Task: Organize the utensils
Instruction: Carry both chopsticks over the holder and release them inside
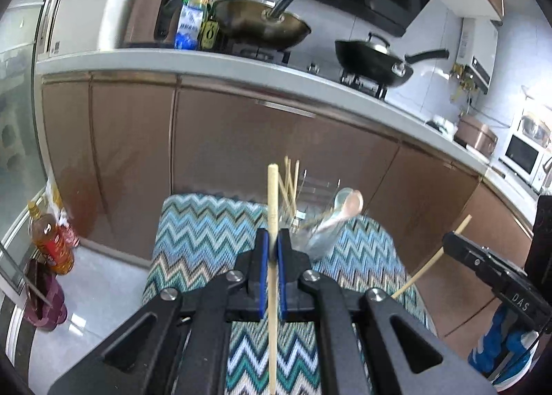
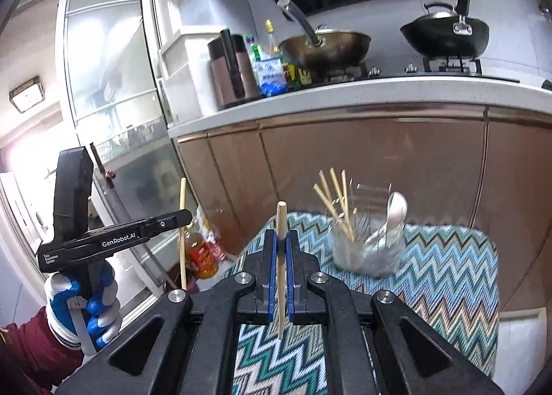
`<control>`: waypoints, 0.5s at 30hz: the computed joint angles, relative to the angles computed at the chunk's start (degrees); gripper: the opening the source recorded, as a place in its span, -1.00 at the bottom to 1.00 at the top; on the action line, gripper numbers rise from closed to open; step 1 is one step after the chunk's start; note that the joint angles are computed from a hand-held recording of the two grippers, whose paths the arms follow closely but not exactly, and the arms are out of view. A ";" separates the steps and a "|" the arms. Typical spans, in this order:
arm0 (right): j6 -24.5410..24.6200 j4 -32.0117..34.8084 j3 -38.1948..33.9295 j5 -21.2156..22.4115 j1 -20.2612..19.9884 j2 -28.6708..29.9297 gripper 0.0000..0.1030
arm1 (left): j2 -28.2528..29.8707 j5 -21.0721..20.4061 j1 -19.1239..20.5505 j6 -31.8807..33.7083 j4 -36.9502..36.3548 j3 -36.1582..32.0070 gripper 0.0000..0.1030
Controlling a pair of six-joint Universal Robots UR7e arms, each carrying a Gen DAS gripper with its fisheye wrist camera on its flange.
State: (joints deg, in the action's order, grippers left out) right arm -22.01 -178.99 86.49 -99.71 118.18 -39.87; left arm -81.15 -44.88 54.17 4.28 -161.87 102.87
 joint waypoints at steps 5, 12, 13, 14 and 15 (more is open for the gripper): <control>-1.45 -0.71 -5.31 0.20 -0.19 2.17 -0.90 | 4.44 -1.73 0.50 3.28 -3.07 -5.72 -0.91; -3.60 -1.00 -14.57 1.12 -0.77 6.38 -0.90 | 12.07 -5.58 1.67 8.66 -8.94 -14.93 -0.91; -4.02 -0.76 -16.35 1.10 -0.86 7.30 -0.90 | 13.59 -5.89 1.84 10.07 -10.51 -16.51 -0.91; -4.33 -0.50 -17.76 0.95 -0.89 8.03 -0.90 | 14.81 -6.26 2.03 11.08 -11.70 -17.84 -0.91; -4.70 -0.23 -19.43 0.74 -0.96 8.94 -0.90 | 15.83 -6.74 2.23 11.69 -12.54 -18.98 -0.91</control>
State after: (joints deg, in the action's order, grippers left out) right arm -26.71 -179.22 67.07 -98.97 117.22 -30.93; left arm -65.32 -51.62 56.40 15.97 -174.42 83.88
